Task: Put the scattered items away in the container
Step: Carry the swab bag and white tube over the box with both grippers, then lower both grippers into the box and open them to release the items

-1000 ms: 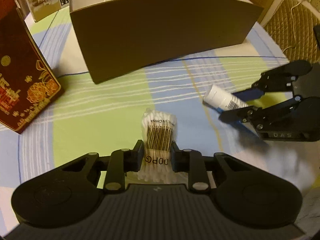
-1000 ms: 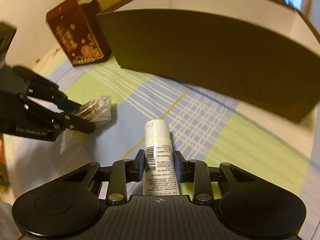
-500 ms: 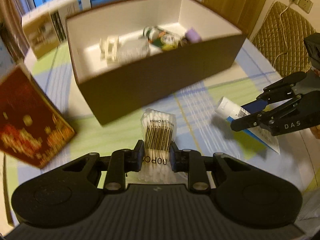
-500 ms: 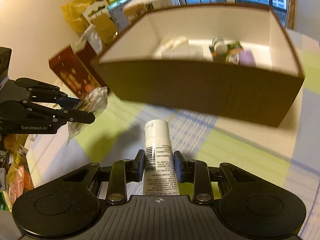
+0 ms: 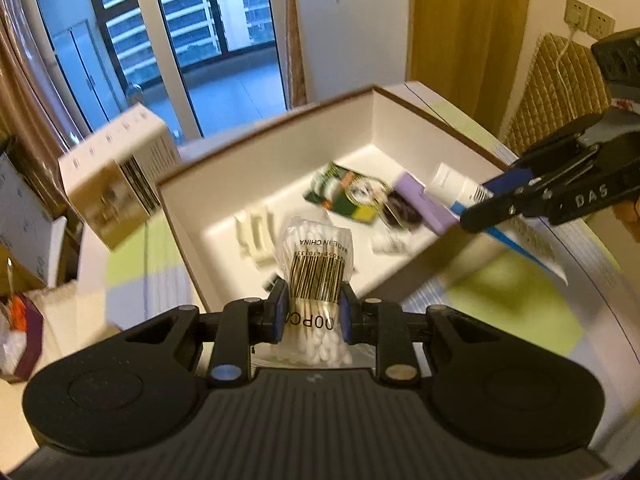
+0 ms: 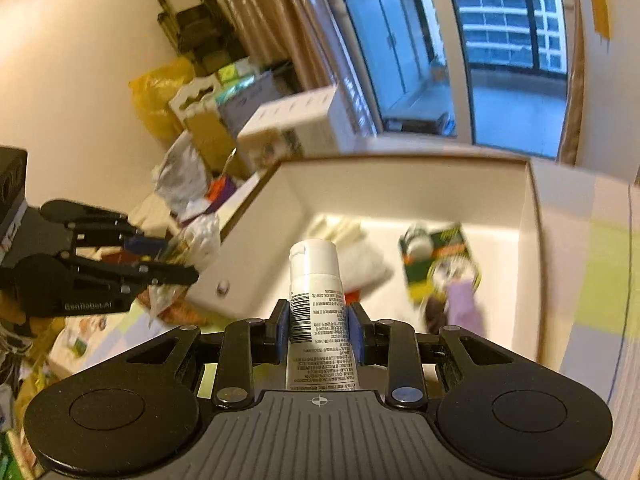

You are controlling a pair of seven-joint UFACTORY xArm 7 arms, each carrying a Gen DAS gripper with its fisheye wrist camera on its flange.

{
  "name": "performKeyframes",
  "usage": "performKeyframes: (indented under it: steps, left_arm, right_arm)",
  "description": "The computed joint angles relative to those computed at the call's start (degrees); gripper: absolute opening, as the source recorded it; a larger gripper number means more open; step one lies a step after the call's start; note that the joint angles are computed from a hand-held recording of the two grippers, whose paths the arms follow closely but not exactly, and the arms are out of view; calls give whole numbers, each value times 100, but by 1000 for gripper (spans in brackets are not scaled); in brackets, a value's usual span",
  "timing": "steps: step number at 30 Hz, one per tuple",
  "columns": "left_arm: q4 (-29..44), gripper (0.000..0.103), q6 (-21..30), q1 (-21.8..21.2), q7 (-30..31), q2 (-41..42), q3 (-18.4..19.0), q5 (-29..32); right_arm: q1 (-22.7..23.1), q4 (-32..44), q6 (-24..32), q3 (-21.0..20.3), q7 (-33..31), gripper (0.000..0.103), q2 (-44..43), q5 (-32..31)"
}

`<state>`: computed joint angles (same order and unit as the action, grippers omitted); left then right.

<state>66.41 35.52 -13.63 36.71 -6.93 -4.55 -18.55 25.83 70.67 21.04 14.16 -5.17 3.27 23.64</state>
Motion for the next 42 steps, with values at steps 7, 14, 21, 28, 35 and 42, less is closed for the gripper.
performKeyframes:
  steps: [7,14,21,28,35,42]
  left_arm:
    - [964,21,170,116,-610,859,-94,562]
    - [1512,21,488,163,-1329,1483,-165,891]
    - [1735,21,652,105,-1800,1829,-181,1283]
    - [1908,22,835,19,-2216,2110,-145,1668]
    - [1801,29,759,-60,-2358,2137,-141,2016]
    - [1792,29,738,-35,-2358,2140,-160,1984]
  right_arm:
    - [-21,946,102,-157,744,33,765,-960]
    - [19,1750,391,-302,1344,33,1500,-1701]
    - [-60,1950,472,-270,1330,33,1731,-1799]
    - [-79,1956,522,-305,1331,33,1790,-1904]
    - [-112,1941,623,-329,1292,33,1808,-1988]
    - [-113,1985,652,-319,1241,33,1878,-1968]
